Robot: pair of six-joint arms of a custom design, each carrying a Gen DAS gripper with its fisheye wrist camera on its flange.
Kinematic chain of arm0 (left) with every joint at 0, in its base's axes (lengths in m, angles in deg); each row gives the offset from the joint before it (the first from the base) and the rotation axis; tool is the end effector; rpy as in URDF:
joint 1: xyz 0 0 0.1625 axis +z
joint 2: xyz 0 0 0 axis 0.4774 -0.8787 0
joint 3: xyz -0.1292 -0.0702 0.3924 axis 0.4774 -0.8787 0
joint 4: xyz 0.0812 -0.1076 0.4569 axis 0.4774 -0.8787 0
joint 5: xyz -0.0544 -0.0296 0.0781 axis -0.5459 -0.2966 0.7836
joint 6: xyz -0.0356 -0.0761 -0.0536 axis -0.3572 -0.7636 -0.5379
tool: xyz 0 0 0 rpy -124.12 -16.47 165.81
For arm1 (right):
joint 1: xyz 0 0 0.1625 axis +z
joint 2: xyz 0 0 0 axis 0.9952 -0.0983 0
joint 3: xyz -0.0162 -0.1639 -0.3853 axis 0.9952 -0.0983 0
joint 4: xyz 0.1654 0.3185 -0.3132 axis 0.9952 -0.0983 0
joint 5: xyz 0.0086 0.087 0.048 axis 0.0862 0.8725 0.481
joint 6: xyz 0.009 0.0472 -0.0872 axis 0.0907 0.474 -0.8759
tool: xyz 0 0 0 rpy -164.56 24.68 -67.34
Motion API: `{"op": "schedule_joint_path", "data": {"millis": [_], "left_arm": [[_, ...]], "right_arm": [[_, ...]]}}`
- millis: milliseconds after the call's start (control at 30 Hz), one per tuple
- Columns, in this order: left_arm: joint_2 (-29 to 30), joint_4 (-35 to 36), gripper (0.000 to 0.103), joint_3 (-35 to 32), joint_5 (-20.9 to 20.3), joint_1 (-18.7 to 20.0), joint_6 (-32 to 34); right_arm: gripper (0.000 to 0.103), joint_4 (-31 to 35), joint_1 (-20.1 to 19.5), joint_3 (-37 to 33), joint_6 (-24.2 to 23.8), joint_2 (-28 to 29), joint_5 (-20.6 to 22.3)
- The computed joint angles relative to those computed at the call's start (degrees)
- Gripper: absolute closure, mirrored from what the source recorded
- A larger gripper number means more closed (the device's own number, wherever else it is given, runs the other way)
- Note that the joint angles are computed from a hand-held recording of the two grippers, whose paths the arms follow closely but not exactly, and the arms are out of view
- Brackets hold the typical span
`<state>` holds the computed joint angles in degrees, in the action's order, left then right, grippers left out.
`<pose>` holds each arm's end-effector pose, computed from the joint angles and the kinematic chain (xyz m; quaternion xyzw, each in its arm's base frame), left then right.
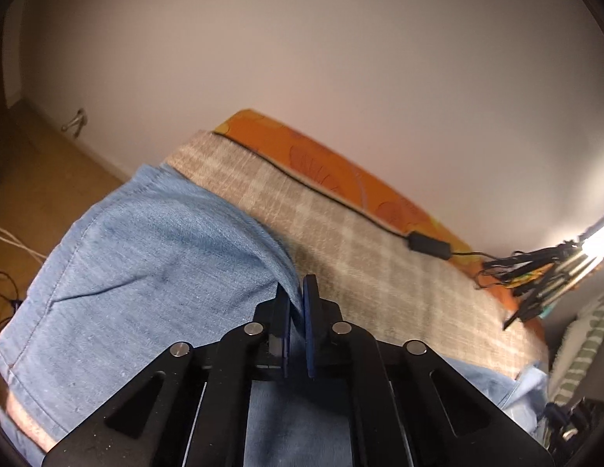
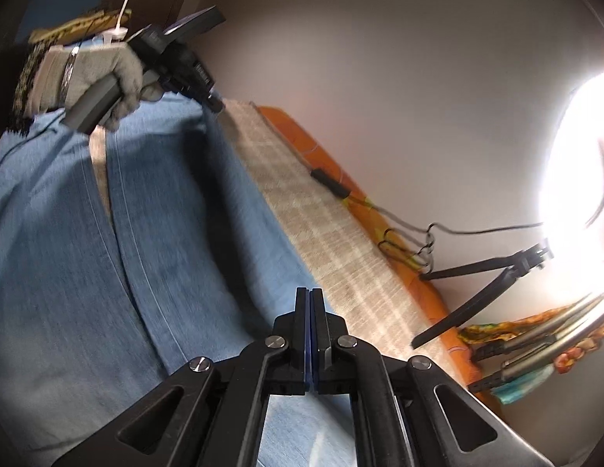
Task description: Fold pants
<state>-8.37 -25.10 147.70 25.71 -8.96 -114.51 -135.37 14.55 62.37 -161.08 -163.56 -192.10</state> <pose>-0.3021 -0.3362 0.1243 -0.3334 0.7199 -0.5477 0.2658 0.1776 -0.4339 0.2738 0.7481 -0.6069 0.0864 0.2542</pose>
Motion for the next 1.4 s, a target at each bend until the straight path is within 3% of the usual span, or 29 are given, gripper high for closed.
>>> {"op": "schedule_joint_path", "data": {"millis": [67, 133, 200, 233, 267, 367, 467, 533, 600, 633, 667, 800, 1033, 1200, 1400], "left_arm": [[-0.06, 1.66, 0.100, -0.52, 0.36, -0.83, -0.76], [-0.31, 2.46, 0.100, -0.72, 0.65, -1.35, -1.39], [0.40, 4.96, 0.100, -1.93, 0.58, -2.32, -2.96], [0.68, 5.63, 0.100, -2.29, 0.58, -2.39, -3.09], [1.14, 6.56, 0.100, -2.88, 0.36, -2.75, -3.18], [1.79, 7.89, 0.100, -3.89, -0.29, -3.63, -2.96], [1.76, 8.66, 0.100, -4.08, -0.36, -4.09, -3.05], [1.76, 8.64, 0.100, -4.20, -0.57, -4.16, -2.27], [2.06, 9.22, 0.100, -4.64, -0.80, -4.21, -1.57], [2.12, 9.41, 0.100, -4.74, -0.90, -4.27, -1.41], [2.13, 9.47, 0.100, -4.77, -0.94, -4.40, -1.44], [2.52, 10.98, 0.100, -5.23, -1.28, -5.65, -3.29], [5.45, 15.38, 0.100, -7.49, -1.77, -10.88, -8.35], [8.88, 19.83, 0.100, -10.32, -3.71, -16.92, -13.66], [15.50, 19.27, 0.100, -13.00, -9.91, -24.47, -17.01]], "right_arm": [[0.103, 2.40, 0.52, -0.94, 1.90, -0.36, -0.40], [0.103, 9.92, 1.09, -3.39, 5.82, 0.56, -3.01], [0.083, 9.67, 0.83, -4.01, 6.57, 2.19, -4.76], [0.058, 9.44, 0.62, -3.82, 6.00, 2.70, -5.49], [0.045, 8.19, 0.34, -3.40, 4.89, 3.49, -6.56], [0.041, 2.89, -0.60, -2.05, 1.67, 5.98, -8.76], [0.041, -6.65, -1.19, -0.77, -2.34, 10.09, -10.59], [0.045, -11.13, -1.50, -0.26, -4.91, 12.55, -11.16], [0.072, -11.85, -1.41, -0.89, -4.66, 14.10, -11.65], [0.100, -12.51, -0.98, -1.38, -3.33, 15.14, -12.73], [0.103, -13.21, -0.79, -1.43, -2.86, 15.72, -13.00], [0.103, -12.00, 0.21, -1.12, -3.40, 12.40, -10.17], [0.103, 4.95, 3.67, -3.58, 2.24, -0.86, -6.59], [0.103, 17.22, 5.07, -2.43, 2.03, -12.53, -5.07], [0.103, 30.17, 2.23, 1.03, -0.44, -25.45, -5.31]]}}
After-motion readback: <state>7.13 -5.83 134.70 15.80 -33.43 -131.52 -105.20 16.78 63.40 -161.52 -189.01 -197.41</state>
